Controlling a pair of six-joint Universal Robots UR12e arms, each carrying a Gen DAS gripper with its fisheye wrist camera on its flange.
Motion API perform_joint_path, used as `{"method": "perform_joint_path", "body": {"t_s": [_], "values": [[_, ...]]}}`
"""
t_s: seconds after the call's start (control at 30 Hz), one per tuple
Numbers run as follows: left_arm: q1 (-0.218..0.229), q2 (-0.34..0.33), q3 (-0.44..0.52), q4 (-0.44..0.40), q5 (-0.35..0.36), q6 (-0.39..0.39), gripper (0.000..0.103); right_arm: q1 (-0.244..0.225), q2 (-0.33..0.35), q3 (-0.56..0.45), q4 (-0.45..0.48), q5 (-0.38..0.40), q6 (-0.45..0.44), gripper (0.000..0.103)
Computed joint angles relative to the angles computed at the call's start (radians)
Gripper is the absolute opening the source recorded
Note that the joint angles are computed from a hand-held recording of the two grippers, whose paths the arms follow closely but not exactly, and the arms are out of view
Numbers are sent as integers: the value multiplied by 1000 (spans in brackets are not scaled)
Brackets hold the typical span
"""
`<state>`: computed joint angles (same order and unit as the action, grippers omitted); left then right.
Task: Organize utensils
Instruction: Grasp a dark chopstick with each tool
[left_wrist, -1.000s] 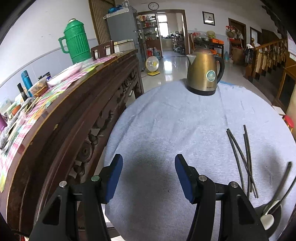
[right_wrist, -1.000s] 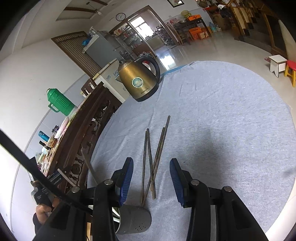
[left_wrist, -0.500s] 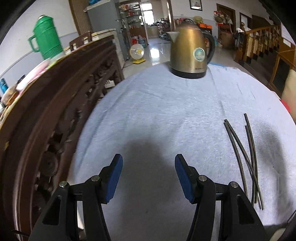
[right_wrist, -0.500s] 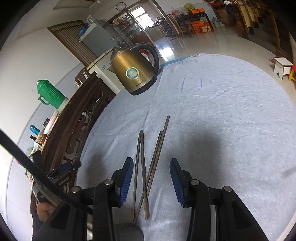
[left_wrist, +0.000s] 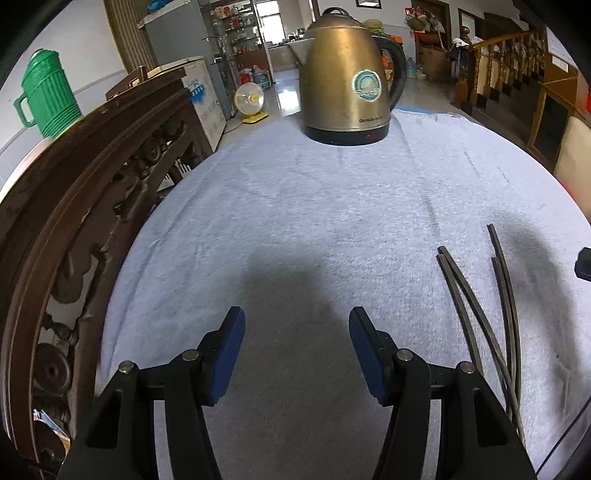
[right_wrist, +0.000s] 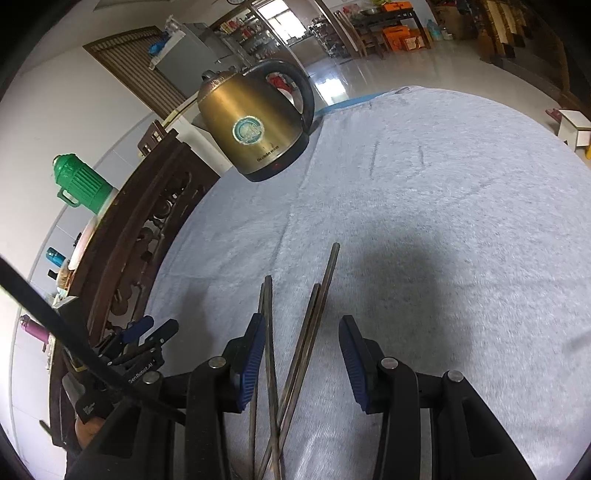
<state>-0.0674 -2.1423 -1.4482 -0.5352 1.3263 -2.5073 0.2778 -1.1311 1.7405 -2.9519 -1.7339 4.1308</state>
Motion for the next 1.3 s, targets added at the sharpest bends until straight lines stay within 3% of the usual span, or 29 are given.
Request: {"method": "perform_joint_path", "body": {"t_s": [0.53,0.83,1.13,1.3], "values": [[-26,-4,8,-29,-32,22,60,-18,6,6,-18,16,-6,44],[-24,-8,37,-187,-121,38,60,-21,-1,30,-37,17,11,44],[-38,-17,60,-324,-152,64,60,-28,0,32,-41,26,5,44],[-51,-20,55,-352,-138,84,60,-38,6,18,-19,37,-9,44]]}}
